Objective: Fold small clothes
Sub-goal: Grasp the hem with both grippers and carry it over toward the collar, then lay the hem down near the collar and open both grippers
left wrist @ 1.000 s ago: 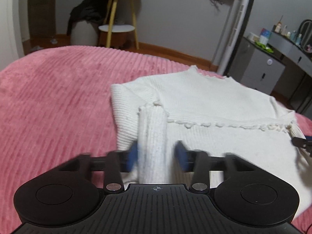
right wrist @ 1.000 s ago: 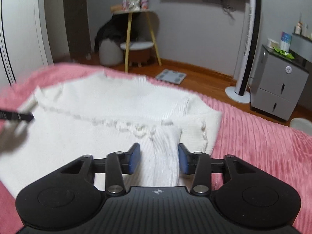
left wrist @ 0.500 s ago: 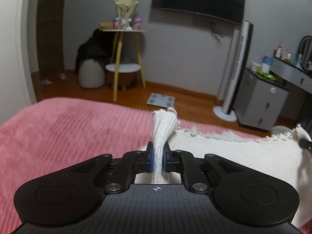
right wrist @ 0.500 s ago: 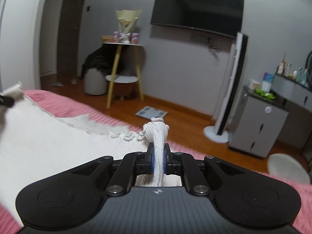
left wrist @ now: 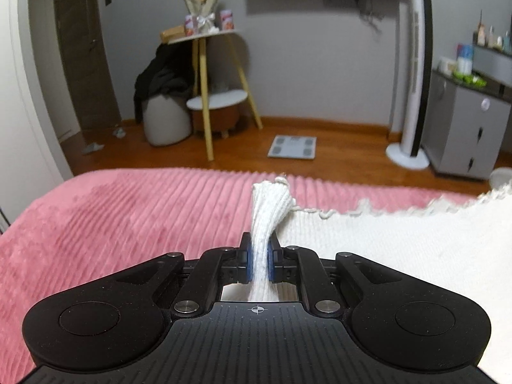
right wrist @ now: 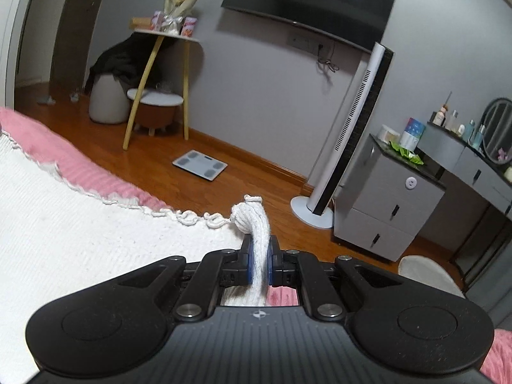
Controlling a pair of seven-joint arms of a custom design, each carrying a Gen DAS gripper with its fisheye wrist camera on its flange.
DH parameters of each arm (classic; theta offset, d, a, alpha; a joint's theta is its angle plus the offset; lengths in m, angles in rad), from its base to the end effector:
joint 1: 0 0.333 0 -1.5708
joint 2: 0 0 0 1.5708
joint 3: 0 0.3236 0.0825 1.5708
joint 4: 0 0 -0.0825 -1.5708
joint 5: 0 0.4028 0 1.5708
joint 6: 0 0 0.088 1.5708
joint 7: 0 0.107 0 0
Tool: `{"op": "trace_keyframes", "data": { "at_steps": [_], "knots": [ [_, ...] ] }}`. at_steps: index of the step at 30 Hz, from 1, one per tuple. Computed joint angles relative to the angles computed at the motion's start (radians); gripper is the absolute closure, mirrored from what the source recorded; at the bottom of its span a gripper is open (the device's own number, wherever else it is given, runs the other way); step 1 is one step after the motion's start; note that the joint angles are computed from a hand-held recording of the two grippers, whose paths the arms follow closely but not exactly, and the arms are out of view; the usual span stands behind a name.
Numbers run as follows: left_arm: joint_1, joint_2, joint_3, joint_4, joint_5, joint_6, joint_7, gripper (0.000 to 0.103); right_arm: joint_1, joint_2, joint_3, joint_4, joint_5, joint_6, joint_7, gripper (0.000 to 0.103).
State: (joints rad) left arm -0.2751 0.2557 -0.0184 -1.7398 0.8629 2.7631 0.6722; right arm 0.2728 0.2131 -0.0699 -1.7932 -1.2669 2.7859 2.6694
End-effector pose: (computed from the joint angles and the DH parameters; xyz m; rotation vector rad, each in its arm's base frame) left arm 0.6556 -0.2304 0.5052 -1.5746 1.7087 -0.7284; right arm 0.6502 0.1813 0.4934 -1.7970 1.5149 -1.2111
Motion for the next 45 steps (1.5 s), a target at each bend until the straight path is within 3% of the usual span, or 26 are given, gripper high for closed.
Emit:
{"op": "trace_keyframes", "data": {
  "at_steps": [3, 4, 7, 10, 13, 16, 18, 21, 27, 29, 30, 31, 32, 34, 37, 40, 42, 43, 45],
  "knots": [
    [-0.008, -0.003, 0.0, -0.007, 0.003, -0.036, 0.001, 0.082, 0.004, 0.021, -0.001, 0.012, 0.001, -0.012, -0.007, 0.095],
    [-0.015, -0.012, 0.001, -0.014, 0.016, -0.057, -0.016, 0.074, 0.005, 0.026, 0.0, 0.017, 0.016, -0.023, -0.017, 0.092],
    [0.013, -0.062, -0.019, -0.076, -0.016, -0.028, -0.013, 0.063, 0.019, -0.009, -0.01, -0.015, -0.017, -0.044, 0.058, 0.088],
    [0.04, -0.116, -0.046, -0.135, -0.068, -0.023, 0.006, 0.058, -0.011, -0.125, -0.003, -0.136, -0.06, 0.028, 0.185, 0.076],
    [0.06, -0.164, -0.074, -0.185, -0.099, -0.038, 0.032, 0.052, -0.062, -0.275, 0.021, -0.311, -0.029, 0.115, 0.276, 0.072],
    [0.09, -0.238, -0.103, -0.28, -0.19, 0.001, 0.067, 0.04, -0.1, -0.398, 0.043, -0.473, 0.013, 0.175, 0.342, 0.062],
    [0.112, -0.285, -0.122, -0.341, -0.249, 0.019, 0.081, 0.037, -0.124, -0.453, 0.063, -0.552, 0.036, 0.198, 0.394, 0.06],
    [0.143, -0.329, -0.151, -0.404, -0.299, 0.02, 0.105, 0.037, -0.157, -0.489, 0.08, -0.626, 0.097, 0.256, 0.449, 0.06],
    [0.188, -0.365, -0.188, -0.476, -0.392, 0.063, 0.103, 0.04, -0.163, -0.476, 0.105, -0.622, 0.243, 0.284, 0.306, 0.061],
    [0.201, -0.366, -0.197, -0.481, -0.4, 0.073, 0.104, 0.043, -0.144, -0.465, 0.095, -0.639, 0.328, 0.315, 0.252, 0.068],
    [0.209, -0.366, -0.203, -0.483, -0.386, 0.075, 0.091, 0.048, -0.159, -0.458, 0.108, -0.644, 0.33, 0.329, 0.245, 0.082],
    [0.217, -0.365, -0.208, -0.482, -0.371, 0.075, 0.079, 0.056, -0.198, -0.452, 0.145, -0.644, 0.297, 0.331, 0.265, 0.095],
    [0.226, -0.365, -0.215, -0.481, -0.346, 0.073, 0.056, 0.059, -0.243, -0.448, 0.186, -0.642, 0.258, 0.344, 0.295, 0.095],
    [0.237, -0.371, -0.223, -0.482, -0.305, 0.077, 0.009, 0.08, -0.379, -0.457, 0.301, -0.633, 0.117, 0.372, 0.453, 0.095],
    [0.26, -0.391, -0.246, -0.476, -0.201, 0.074, -0.103, 0.092, -0.453, -0.481, 0.379, -0.6, -0.084, 0.305, 0.643, 0.096],
    [0.279, -0.406, -0.256, -0.483, -0.139, 0.093, -0.165, 0.092, -0.431, -0.5, 0.385, -0.595, -0.159, 0.206, 0.68, 0.096],
    [0.265, -0.383, -0.257, -0.464, -0.16, 0.024, -0.128, 0.091, -0.397, -0.488, 0.364, -0.601, -0.125, 0.173, 0.623, 0.096],
    [0.25, -0.368, -0.248, -0.453, -0.198, -0.008, -0.091, 0.088, -0.377, -0.474, 0.355, -0.601, -0.094, 0.144, 0.582, 0.095],
    [0.242, -0.378, -0.243, -0.462, -0.164, -0.011, -0.124, 0.079, -0.344, -0.454, 0.329, -0.606, -0.058, 0.124, 0.529, 0.091]
  ]
}}
